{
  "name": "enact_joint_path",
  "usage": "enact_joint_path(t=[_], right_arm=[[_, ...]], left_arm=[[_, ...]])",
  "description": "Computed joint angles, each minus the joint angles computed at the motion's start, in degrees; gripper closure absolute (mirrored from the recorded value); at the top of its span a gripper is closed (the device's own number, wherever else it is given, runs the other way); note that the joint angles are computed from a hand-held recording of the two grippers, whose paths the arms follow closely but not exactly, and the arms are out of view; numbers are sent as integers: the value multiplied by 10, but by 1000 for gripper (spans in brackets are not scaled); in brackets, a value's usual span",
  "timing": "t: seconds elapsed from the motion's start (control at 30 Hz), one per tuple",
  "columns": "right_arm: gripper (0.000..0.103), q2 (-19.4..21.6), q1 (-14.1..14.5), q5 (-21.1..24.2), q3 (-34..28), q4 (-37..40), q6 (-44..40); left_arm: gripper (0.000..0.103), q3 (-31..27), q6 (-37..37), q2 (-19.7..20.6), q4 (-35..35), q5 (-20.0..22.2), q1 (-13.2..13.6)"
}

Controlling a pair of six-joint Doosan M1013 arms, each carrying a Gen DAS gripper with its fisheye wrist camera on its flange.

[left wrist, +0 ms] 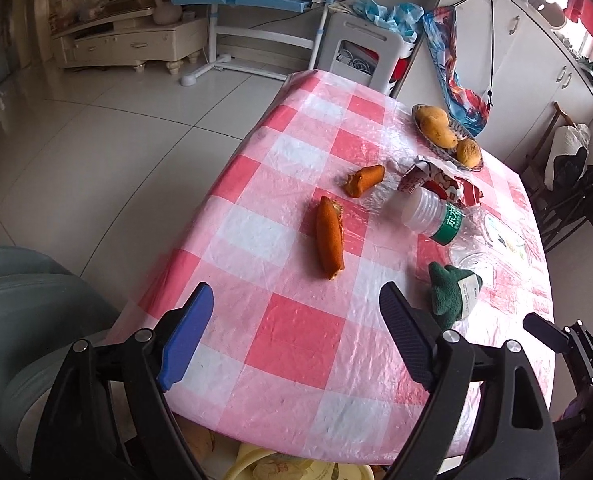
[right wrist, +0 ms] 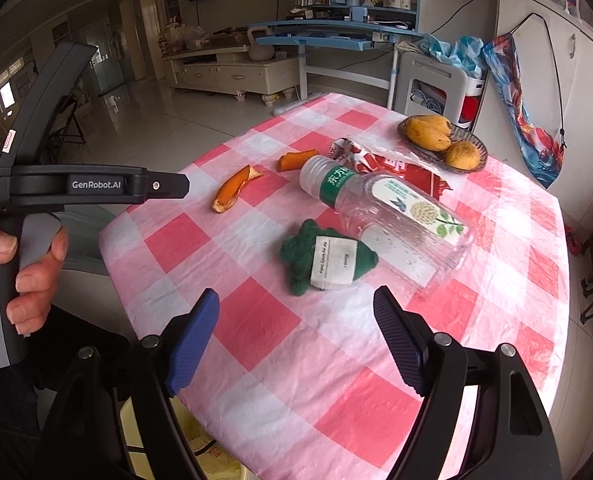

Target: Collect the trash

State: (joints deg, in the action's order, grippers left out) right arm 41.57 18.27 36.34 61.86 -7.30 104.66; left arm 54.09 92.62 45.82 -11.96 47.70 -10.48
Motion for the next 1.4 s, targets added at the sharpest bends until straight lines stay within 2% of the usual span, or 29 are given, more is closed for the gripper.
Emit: enact_joint_path(t=[0.27, 0.8, 1.2, 1.3, 1.4], right_arm=[[27, 14, 0, 18, -20, 11, -16], [26, 33, 1, 39, -51, 3, -5], [26, 52, -2, 54, -76, -4, 26], [30, 55, -3, 55, -79, 1, 30], [38, 60, -5, 63, -87, 8, 24]], left_arm=[[21, -14, 1, 8, 5, 7, -1], [18, 3, 24, -6, 52, -37, -16], [18, -21, -6, 12, 56, -8, -9], [18, -28, -16, 18, 65, -3, -9], [18, -40, -24, 26, 70, 5, -11]])
